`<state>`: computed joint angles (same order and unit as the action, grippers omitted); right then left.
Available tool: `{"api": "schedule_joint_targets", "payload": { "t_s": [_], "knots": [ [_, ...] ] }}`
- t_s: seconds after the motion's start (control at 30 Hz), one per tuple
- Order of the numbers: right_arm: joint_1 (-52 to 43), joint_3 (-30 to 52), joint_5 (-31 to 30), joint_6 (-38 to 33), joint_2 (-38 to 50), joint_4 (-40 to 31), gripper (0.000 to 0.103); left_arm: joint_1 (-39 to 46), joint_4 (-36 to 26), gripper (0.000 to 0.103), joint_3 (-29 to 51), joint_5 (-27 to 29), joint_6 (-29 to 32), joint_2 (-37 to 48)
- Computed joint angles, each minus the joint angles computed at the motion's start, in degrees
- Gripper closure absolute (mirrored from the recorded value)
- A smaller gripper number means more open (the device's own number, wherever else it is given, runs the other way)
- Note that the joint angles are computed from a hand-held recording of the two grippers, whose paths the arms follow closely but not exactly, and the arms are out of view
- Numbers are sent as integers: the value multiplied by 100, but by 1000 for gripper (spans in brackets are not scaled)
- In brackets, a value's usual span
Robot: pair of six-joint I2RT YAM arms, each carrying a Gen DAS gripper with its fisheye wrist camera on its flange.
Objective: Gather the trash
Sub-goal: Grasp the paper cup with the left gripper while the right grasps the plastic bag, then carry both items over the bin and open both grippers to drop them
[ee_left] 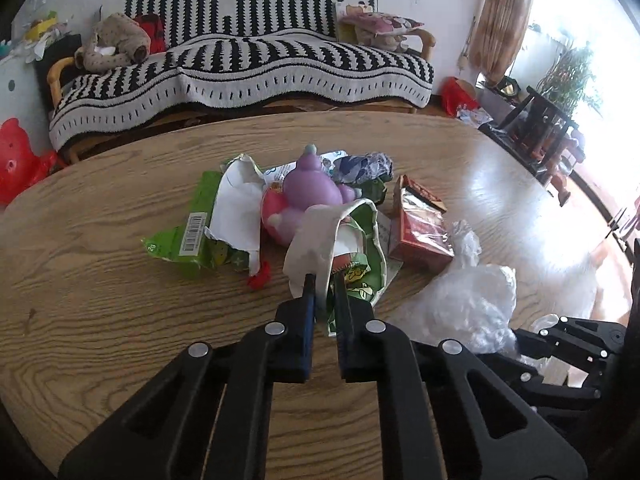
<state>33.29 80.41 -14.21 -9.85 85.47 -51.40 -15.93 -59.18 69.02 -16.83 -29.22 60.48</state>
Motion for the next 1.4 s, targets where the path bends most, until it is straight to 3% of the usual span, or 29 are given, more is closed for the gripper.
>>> {"api": "schedule_joint_targets", "payload": {
  "t_s": [0.57,0.77,1.03,1.4],
  "knots": [
    [-743,113,-337,-57,-314,-257,81,-368,-168,95,322,-298,-257,102],
    [-1861,287,-827,-315,-468,-590,81,-1282,-154,95,834,-727,-556,489],
    [-4084,692,-1610,-1085,-425,-1212,80,-2883,226,95,1600,-1086,-829,1594],
    [-7003,1358,-1884,-2286,784,-1938,80,-4103,1019,95,2833,-383,-704,3727]
  ]
}}
